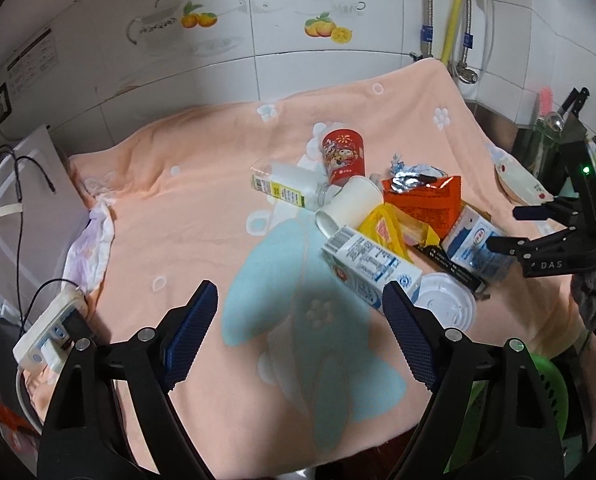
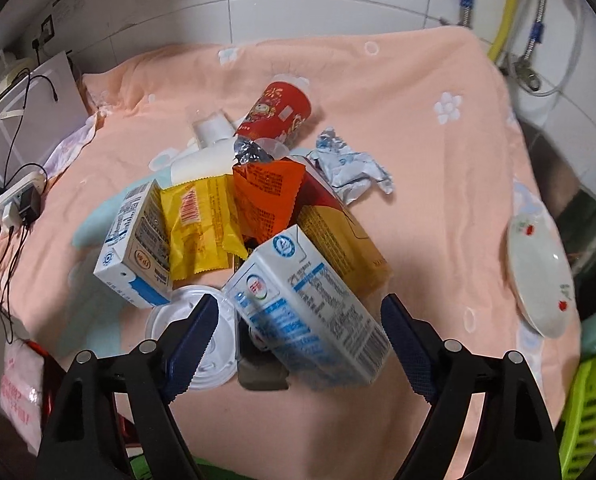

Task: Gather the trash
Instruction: 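Reach the right tool into the pile and grasp the white milk carton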

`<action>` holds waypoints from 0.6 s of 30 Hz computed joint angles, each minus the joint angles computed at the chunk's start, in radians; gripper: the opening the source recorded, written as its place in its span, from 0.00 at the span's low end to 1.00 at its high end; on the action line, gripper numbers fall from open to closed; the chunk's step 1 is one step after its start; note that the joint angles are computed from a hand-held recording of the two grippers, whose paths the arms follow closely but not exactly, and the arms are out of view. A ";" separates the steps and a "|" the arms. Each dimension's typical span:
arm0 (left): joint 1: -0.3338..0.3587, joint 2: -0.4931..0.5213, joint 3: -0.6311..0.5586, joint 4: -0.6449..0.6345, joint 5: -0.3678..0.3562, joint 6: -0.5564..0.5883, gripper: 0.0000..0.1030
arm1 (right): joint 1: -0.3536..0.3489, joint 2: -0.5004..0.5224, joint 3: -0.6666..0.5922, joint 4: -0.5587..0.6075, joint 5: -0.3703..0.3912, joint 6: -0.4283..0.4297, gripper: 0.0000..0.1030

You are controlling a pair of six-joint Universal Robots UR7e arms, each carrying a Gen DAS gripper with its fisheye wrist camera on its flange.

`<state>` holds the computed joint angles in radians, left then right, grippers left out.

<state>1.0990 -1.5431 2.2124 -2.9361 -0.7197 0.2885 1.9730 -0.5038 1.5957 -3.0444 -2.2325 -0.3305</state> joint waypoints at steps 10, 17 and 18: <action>0.051 0.077 -0.112 0.062 -0.092 -0.005 0.81 | -0.057 0.008 -0.060 0.097 0.122 -0.034 0.78; 0.078 0.120 -0.177 0.121 -0.145 -0.033 0.80 | -0.067 0.016 -0.080 0.144 0.163 -0.051 0.78; 0.082 0.128 -0.189 0.136 -0.155 -0.041 0.80 | -0.067 0.018 -0.083 0.153 0.163 -0.054 0.78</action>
